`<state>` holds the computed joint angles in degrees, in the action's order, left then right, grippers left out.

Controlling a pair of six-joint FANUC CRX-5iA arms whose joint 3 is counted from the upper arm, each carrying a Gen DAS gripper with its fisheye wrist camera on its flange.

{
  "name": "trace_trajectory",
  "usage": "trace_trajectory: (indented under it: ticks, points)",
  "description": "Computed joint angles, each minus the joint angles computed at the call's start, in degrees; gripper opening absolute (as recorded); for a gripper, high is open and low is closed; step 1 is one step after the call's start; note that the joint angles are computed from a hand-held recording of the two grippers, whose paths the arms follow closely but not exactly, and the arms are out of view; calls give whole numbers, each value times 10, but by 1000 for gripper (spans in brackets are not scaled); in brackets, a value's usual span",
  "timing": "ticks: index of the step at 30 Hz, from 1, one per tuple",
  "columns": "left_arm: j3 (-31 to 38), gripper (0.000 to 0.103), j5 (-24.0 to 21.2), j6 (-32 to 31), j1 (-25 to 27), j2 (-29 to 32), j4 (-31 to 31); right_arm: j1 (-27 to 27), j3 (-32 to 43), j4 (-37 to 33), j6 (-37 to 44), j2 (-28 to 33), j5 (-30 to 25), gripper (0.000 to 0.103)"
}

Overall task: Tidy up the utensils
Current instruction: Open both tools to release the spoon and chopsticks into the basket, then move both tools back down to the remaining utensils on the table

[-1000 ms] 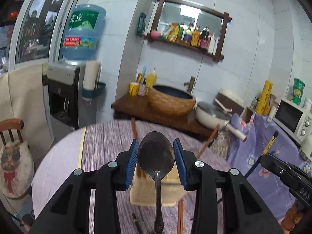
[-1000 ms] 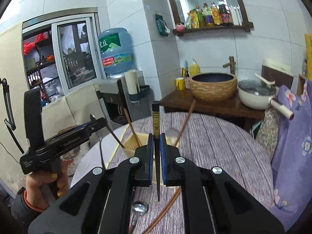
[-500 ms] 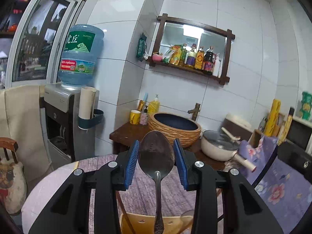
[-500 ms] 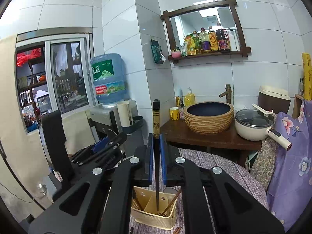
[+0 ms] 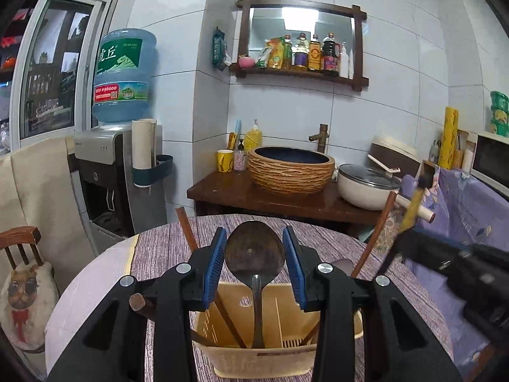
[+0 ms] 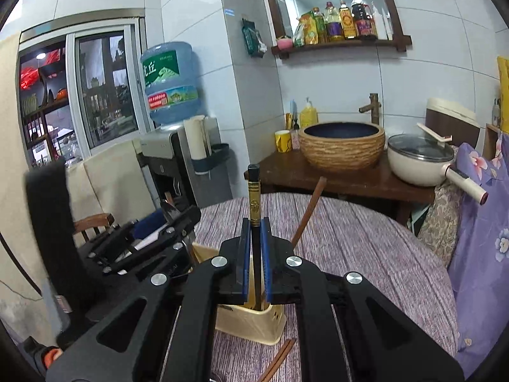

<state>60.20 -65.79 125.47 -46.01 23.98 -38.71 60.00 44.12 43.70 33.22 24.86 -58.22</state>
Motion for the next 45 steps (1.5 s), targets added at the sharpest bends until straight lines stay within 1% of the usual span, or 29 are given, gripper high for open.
trace_trajectory:
  ticks: [2,3,5,8,9,11,13,14,15,18,19,21,22,25,28,31,33,34,36,38,41,43,45]
  points:
    - [13,37,-14,-14,-3,7,5,1,-22,-1,-9,-8,8,6]
    - [19,37,-20,-18,-4,10,5,1,-24,-6,-8,-8,7,4]
    - [27,37,-27,-23,-2,14,9,1,-35,-7,-9,-12,8,4]
    - [41,38,-41,-30,3,21,23,4,-59,13,-26,-19,13,4]
    - [51,41,-52,-35,2,26,21,4,-68,14,-30,-24,19,4]
    - [39,46,-45,-41,5,18,31,6,-81,14,-33,-31,21,5]
    - [17,48,-32,-37,7,4,42,10,-105,34,-46,-42,26,16]
    - [0,49,-22,-30,8,-7,47,12,-117,46,-54,-47,31,34]
    - [-9,49,-17,-23,8,-13,47,14,-135,67,-72,-54,35,42]
    - [-56,53,16,4,12,-45,60,22,-188,112,-114,-80,44,44]
    - [-70,56,26,12,13,-55,63,24,-195,116,-120,-84,41,44]
    - [-88,58,36,27,12,-70,57,28,-225,125,-146,-102,48,48]
    - [-92,61,39,35,13,-74,55,29,-235,126,-152,-109,51,48]
    - [-102,61,45,55,16,-84,51,38,-257,135,-162,-122,45,49]
    - [-97,61,44,50,19,-81,54,43,-273,138,-170,-131,50,50]
    - [-93,61,48,46,20,-79,55,44,-272,135,-156,-128,48,50]
    - [-76,61,40,25,20,-68,52,44,-269,135,-145,-123,46,50]
    - [-65,61,34,12,25,-61,65,42,-265,128,-141,-120,48,50]
    - [-59,61,39,3,39,-57,94,35,-246,101,-126,-111,47,50]
    - [-56,61,41,0,42,-56,99,30,-233,87,-122,-103,46,50]
    - [-68,61,51,3,51,-64,111,20,-206,65,-93,-86,45,49]
    - [-76,61,56,10,54,-67,114,12,-174,41,-71,-67,37,48]
    - [-89,61,74,9,57,-72,117,6,-135,26,-58,-41,23,40]
